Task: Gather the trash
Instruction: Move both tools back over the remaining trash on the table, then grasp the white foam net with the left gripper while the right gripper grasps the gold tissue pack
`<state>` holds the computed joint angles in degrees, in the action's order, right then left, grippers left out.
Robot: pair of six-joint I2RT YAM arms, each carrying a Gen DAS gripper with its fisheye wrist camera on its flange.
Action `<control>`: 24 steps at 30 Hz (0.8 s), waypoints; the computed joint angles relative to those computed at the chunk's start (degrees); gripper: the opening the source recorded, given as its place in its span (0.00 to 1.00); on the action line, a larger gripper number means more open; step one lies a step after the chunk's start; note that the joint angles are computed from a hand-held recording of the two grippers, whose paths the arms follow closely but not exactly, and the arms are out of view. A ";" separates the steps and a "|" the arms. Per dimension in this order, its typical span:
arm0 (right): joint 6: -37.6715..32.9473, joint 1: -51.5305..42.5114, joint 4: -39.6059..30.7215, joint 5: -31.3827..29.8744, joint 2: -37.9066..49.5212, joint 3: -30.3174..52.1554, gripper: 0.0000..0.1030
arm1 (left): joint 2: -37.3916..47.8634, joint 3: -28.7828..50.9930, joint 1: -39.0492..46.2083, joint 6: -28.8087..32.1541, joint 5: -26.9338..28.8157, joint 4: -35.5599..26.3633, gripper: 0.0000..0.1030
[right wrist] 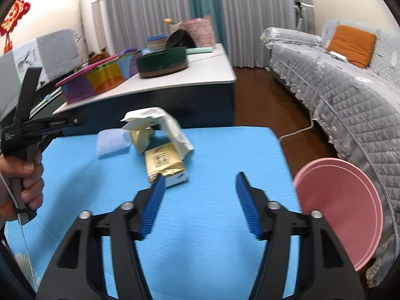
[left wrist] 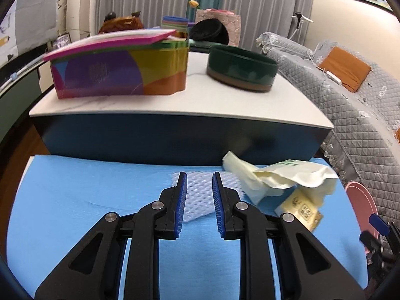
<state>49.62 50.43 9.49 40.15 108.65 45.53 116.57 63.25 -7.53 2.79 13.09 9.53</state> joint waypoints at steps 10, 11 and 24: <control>-5.32 -4.18 2.04 -5.96 11.42 11.09 0.88 | 4.15 2.70 -0.94 -1.14 -0.85 0.31 0.80; -5.72 -4.63 1.84 -6.72 12.22 12.03 0.88 | 4.75 3.12 -1.07 -1.16 -1.06 0.22 0.81; -6.70 -8.04 -2.26 -10.49 17.61 18.64 0.88 | 11.26 10.11 -2.50 -5.45 -2.45 -5.71 0.87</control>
